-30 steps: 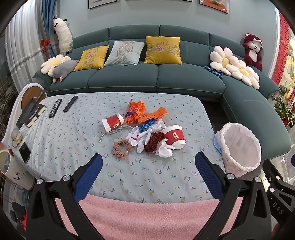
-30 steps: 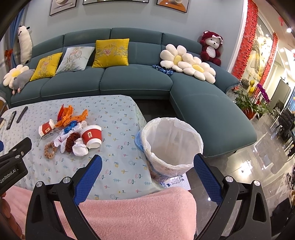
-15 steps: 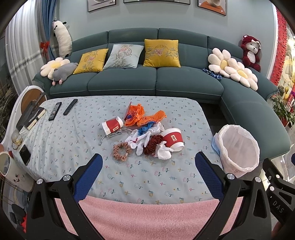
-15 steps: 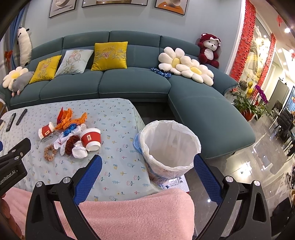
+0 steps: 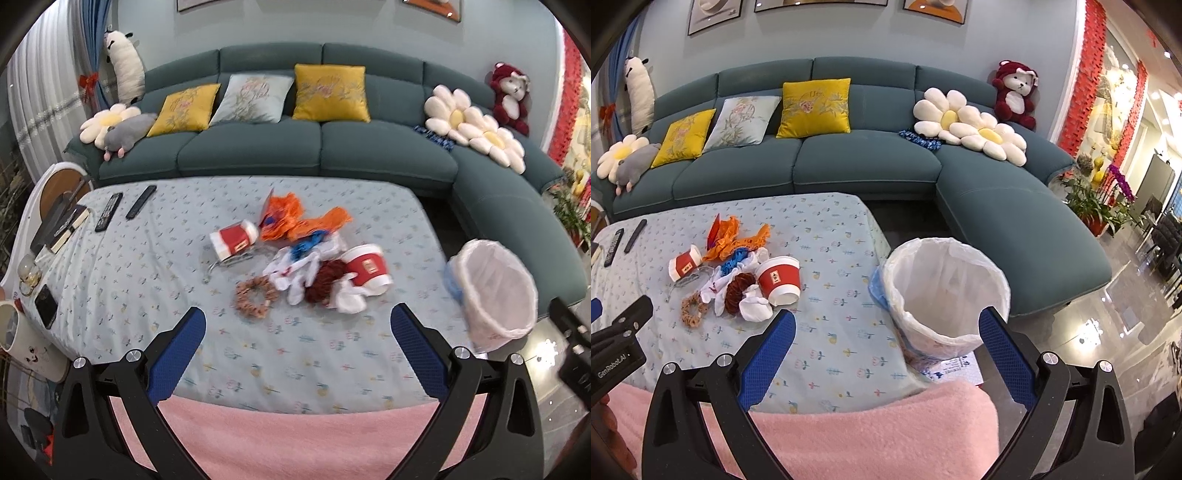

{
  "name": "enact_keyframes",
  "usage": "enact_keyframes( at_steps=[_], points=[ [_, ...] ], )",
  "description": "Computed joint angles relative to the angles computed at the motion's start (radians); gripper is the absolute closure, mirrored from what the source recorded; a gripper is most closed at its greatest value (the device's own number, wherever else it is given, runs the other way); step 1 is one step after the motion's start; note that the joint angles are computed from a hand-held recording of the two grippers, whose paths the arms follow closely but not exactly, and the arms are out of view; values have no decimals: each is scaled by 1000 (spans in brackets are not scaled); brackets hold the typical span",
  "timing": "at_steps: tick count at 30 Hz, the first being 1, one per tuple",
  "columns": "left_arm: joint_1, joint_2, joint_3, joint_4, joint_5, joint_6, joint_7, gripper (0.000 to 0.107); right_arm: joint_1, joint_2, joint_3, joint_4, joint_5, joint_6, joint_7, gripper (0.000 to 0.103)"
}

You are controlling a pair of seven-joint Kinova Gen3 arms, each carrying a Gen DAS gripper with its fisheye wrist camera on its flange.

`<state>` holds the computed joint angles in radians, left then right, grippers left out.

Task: Collect trash
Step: 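Grasp the pink scrunchie with the left tool while the right tool grasps a white glove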

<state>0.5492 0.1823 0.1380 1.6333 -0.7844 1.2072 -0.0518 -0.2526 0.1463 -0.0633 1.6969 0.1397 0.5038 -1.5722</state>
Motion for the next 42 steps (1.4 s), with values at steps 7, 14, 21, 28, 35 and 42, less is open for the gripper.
enact_keyframes(
  at_steps=[7, 14, 21, 28, 35, 42],
  points=[
    [-130, 2, -55, 105, 107, -123, -51, 12, -61, 102, -8, -52, 32, -5, -39, 7],
    [-270, 9, -101, 191, 217, -306, -191, 12, -107, 236, -31, -162, -21, 58, 2, 9],
    [-403, 74, -136, 209, 407, -475, -380, 13, -161, 364, -36, -278, -55, 130, 6, 14],
    [-429, 163, -179, 186, 502, -503, -489, 21, -188, 468, -42, -372, -87, 206, 14, 24],
    [-466, 142, -208, 254, 573, -593, -496, 28, -165, 547, -74, -445, -156, 268, 56, 35],
    [-471, 174, -222, 262, 599, -598, -528, 66, -154, 613, -90, -509, -215, 340, 99, 74]
  ],
)
